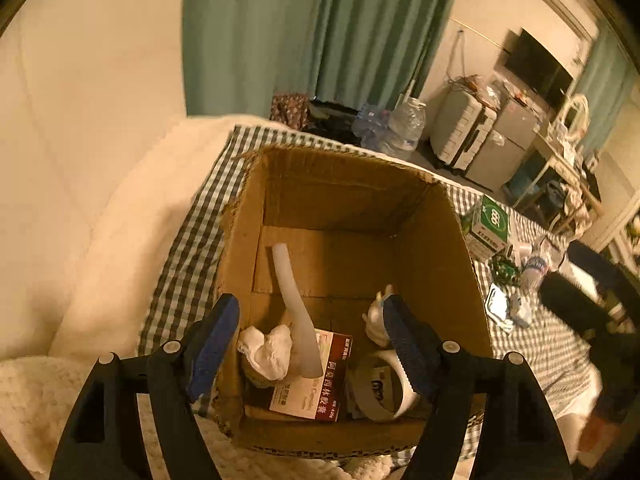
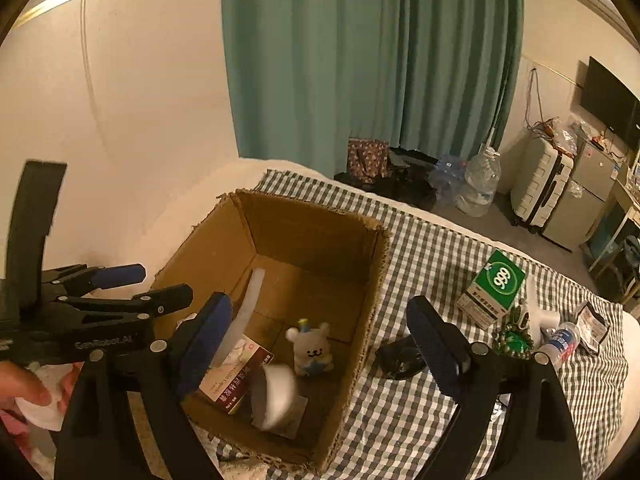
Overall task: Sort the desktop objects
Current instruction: 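Move both grippers back over the remaining items on the bed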
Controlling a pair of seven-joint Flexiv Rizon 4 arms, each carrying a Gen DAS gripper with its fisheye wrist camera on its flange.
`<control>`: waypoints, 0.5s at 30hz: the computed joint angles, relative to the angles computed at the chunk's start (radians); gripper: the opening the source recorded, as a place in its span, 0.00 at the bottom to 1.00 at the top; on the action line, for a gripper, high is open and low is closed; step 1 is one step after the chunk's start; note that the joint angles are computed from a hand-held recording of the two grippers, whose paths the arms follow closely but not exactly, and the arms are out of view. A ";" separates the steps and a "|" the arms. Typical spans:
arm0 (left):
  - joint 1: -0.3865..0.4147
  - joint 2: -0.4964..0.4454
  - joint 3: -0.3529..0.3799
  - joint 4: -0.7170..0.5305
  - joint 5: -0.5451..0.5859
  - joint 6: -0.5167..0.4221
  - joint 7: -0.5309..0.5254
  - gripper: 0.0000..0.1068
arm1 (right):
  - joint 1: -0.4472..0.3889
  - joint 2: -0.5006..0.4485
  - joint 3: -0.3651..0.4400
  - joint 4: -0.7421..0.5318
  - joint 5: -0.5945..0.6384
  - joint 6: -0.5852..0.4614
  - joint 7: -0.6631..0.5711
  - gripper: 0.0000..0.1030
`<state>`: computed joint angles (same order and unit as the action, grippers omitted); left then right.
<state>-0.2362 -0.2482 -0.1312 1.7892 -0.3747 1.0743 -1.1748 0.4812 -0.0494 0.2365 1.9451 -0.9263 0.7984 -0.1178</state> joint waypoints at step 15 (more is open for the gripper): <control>-0.213 0.120 -0.082 0.161 0.030 0.221 -0.084 0.96 | -0.144 0.543 0.146 0.406 0.106 -0.135 0.182 0.88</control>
